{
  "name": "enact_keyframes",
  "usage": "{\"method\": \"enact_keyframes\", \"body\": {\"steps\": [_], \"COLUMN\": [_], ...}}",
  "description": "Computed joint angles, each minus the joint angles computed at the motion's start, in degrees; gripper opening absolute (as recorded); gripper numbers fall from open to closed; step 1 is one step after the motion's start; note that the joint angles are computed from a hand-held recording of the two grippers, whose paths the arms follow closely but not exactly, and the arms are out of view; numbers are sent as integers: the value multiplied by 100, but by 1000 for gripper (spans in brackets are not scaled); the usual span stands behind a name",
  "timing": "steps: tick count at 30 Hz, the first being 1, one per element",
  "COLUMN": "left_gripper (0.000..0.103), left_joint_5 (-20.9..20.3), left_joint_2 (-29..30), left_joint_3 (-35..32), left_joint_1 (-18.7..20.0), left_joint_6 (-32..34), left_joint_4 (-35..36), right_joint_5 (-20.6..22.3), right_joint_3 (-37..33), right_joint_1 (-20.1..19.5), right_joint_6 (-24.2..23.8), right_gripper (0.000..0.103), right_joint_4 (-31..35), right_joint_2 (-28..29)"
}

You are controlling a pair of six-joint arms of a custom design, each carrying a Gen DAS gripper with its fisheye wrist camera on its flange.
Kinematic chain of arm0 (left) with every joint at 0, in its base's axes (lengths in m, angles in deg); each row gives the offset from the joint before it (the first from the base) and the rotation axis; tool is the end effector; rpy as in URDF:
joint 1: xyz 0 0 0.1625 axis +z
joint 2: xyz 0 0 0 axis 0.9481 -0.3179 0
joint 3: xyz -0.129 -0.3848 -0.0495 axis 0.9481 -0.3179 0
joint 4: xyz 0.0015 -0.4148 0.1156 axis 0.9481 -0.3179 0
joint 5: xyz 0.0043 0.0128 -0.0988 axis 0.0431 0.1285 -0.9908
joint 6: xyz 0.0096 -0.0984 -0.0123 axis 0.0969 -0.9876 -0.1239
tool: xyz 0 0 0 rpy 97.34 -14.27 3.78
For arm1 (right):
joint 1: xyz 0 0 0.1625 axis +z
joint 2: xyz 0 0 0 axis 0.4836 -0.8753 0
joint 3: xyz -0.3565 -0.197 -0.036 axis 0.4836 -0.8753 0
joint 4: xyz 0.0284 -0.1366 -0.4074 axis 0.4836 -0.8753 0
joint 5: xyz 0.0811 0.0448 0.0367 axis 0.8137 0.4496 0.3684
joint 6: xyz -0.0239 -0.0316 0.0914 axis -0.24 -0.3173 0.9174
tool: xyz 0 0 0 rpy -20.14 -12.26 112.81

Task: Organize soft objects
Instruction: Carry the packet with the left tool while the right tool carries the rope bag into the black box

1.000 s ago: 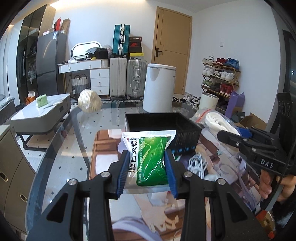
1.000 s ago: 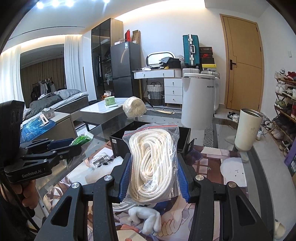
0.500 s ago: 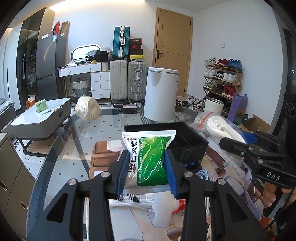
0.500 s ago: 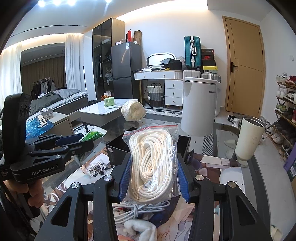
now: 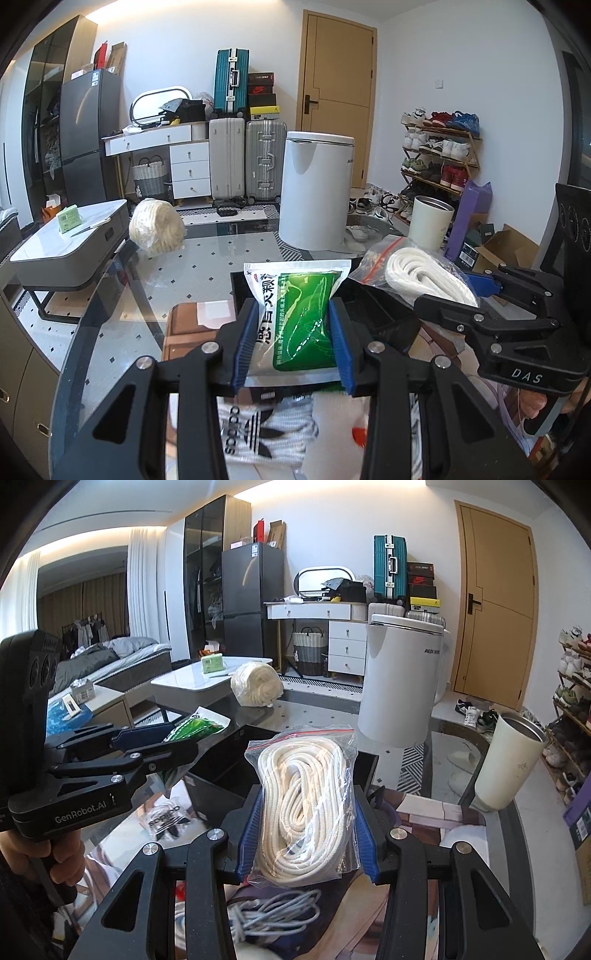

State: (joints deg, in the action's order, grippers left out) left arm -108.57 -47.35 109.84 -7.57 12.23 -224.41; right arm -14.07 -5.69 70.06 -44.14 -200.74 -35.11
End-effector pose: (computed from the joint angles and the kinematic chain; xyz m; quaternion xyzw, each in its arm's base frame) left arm -0.1221 -0.7190 0.1928 0.1309 0.7939 -0.4937 0.3298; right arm 0.2471 -0.7622 0.0737 0.4799 -0.8073 0.2998 0.1673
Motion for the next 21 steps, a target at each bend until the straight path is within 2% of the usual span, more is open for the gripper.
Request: {"method": "enact_keyframes", "body": {"steps": [9, 21], "left_gripper": [37, 37], "left_joint_5": [-105, -239], "left_joint_2": [161, 299], "left_joint_3": [-490, -882], "left_joint_1": [197, 323], "left_joint_6": [-243, -370], "left_joint_4": [775, 1263], "right_joint_5": [-403, -773], "right_joint_3": [-931, -1918], "right_joint_1": [78, 156], "right_joint_6": [-354, -984], "right_gripper": [46, 46], "right_joint_4": [650, 1305], "right_joint_2": [510, 1076]}}
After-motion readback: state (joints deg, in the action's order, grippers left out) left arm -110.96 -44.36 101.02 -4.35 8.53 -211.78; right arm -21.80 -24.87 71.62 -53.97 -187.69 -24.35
